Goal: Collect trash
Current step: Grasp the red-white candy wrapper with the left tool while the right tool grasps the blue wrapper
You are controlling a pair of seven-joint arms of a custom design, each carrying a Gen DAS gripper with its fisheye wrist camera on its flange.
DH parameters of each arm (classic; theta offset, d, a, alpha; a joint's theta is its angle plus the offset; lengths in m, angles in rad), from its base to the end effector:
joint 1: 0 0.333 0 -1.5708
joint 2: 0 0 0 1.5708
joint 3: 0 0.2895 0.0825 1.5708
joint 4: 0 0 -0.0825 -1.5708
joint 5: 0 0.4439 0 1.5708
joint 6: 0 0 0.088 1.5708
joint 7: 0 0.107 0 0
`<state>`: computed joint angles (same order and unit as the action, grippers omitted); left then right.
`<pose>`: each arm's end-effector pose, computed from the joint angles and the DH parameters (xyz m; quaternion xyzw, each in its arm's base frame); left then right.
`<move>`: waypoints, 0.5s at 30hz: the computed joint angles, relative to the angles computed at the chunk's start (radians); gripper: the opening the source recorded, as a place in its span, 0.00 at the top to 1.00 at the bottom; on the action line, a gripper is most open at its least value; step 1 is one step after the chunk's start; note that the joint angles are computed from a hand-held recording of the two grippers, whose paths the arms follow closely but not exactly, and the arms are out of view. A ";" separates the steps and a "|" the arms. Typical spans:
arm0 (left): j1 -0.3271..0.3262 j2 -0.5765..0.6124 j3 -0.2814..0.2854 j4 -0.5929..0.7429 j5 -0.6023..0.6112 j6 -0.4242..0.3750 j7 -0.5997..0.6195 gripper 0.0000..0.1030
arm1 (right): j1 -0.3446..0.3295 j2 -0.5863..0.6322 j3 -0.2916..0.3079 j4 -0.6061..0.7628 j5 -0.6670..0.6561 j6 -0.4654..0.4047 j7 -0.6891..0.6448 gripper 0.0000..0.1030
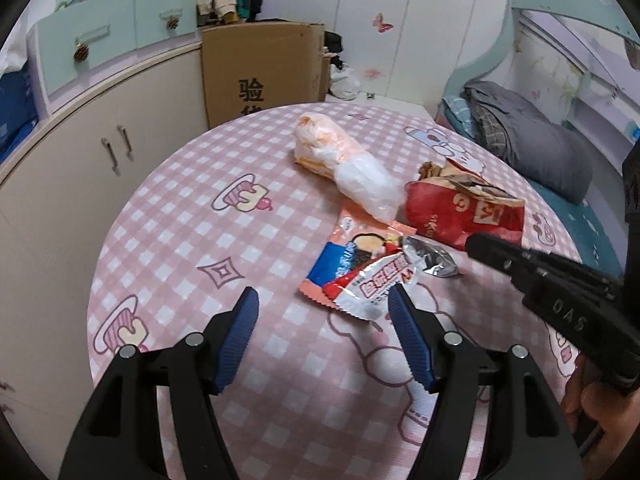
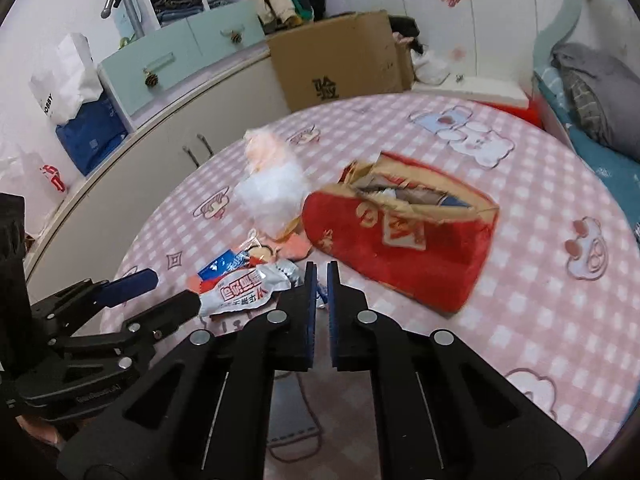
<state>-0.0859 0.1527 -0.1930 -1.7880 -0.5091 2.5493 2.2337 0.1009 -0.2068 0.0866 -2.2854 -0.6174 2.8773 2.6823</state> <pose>0.6779 -0.1812 0.4857 -0.4387 0.8245 -0.3358 0.1223 0.5658 0.1423 0.4677 -0.5079 0.7541 -0.2432 0.3380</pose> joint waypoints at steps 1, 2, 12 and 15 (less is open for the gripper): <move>0.004 0.003 0.001 0.006 -0.013 -0.008 -0.005 0.36 | -0.005 0.010 0.015 0.020 -0.025 -0.048 0.009 0.77; 0.006 0.004 0.002 0.008 -0.016 -0.009 -0.007 0.36 | -0.002 0.027 0.019 0.045 -0.036 -0.089 0.004 0.49; -0.007 -0.011 -0.018 -0.016 -0.035 -0.008 0.185 0.36 | 0.016 0.032 -0.018 0.040 -0.057 -0.078 0.069 0.44; -0.032 0.023 -0.015 0.009 0.037 -0.005 0.155 0.36 | 0.011 0.023 -0.016 0.031 -0.053 -0.075 0.064 0.44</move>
